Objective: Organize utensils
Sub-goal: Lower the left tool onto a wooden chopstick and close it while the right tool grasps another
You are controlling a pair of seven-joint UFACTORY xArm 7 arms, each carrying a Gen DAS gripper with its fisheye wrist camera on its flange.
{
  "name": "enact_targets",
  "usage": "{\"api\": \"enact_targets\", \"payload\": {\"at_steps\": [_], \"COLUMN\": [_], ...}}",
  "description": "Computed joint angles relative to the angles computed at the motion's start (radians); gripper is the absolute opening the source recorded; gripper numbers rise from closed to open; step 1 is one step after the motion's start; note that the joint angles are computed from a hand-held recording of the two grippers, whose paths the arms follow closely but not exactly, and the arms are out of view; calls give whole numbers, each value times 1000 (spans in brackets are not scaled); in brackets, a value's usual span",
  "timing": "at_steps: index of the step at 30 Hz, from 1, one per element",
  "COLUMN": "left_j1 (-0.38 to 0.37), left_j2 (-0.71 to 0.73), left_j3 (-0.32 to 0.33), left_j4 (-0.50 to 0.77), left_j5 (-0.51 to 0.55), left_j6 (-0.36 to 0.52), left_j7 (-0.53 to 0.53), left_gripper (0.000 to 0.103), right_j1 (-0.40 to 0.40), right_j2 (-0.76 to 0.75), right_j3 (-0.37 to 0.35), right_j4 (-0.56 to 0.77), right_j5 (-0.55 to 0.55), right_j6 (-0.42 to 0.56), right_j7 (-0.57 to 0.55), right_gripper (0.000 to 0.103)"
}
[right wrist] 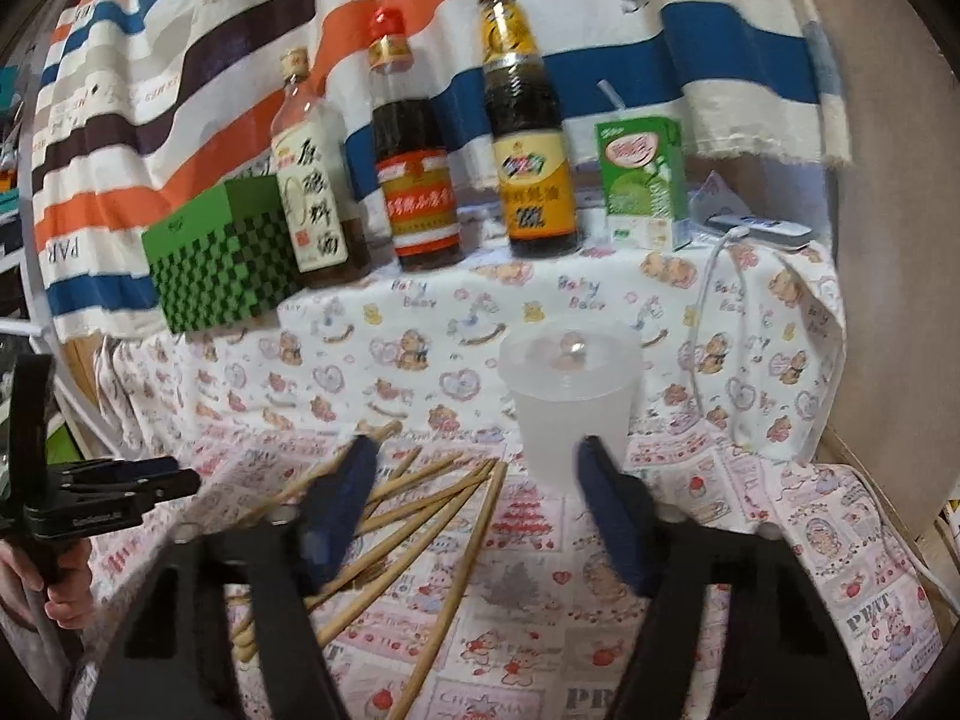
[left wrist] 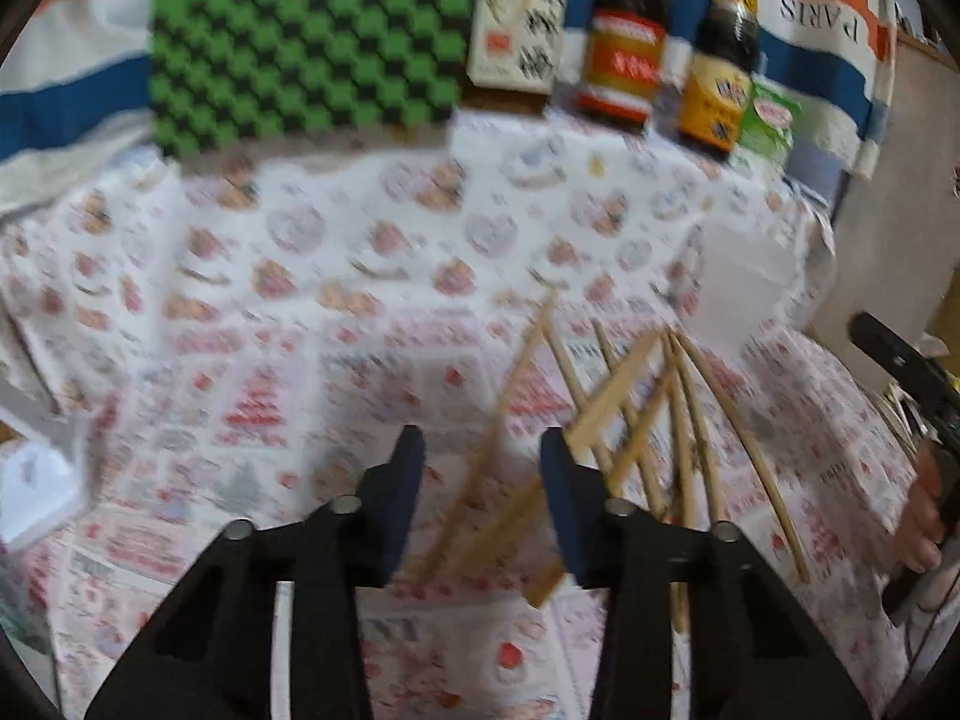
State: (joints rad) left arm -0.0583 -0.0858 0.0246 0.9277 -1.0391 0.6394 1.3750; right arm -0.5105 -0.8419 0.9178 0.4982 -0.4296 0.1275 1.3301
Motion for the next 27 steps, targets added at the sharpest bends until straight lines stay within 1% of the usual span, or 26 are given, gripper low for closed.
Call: {"api": "enact_targets", "payload": {"at_steps": [1,2,4,5,8,10,11,13,17,18,19,22,25,27], "left_j1": [1,1,2,1,-4,-3,0,7,27,30,33,39,38,27], "left_j2": [5,13,24,25,36,56,70,77,90,88,81,42,-28,-92], "left_j3": [-3,-5,-9,-13,-23,-27,-29,-31,-28,-29,-30,-21,6,28], "left_j4": [2,6,14,12,11,25,34,41,72,73,69,53,12,-31], "left_j5": [35,65,107,123,174,201,216,202,224,219,209,141,11,-97], "left_j6": [15,27,50,45,31,31,31,35,139,146,144,167,181,168], "left_j7": [-19,-28,-22,-21,-25,-62,-99,-106,-123,-122,-119,-73,35,134], "left_gripper": [30,29,29,29,29,29,29,22,12,7,6,5,4,4], "right_j1": [5,10,24,30,50,65,71,82,109,118,124,159,235,310], "right_j2": [25,43,83,96,114,124,129,138,164,169,175,205,277,348], "right_j3": [-5,-8,-18,-23,-35,-52,-58,-71,-103,-112,-117,-152,-211,-268], "right_j4": [4,5,9,13,20,20,21,25,33,35,37,45,75,102], "right_j5": [-2,-4,-4,-4,-5,-8,-9,-15,-34,-39,-45,-58,-54,-34], "right_j6": [-5,-12,-25,-22,3,10,16,31,55,66,73,99,177,227], "right_j7": [-11,-19,-35,-41,-49,-49,-47,-43,-37,-34,-28,-21,-47,-96], "right_gripper": [43,37,31,28,27,27,27,27,27,27,27,27,27,28]}}
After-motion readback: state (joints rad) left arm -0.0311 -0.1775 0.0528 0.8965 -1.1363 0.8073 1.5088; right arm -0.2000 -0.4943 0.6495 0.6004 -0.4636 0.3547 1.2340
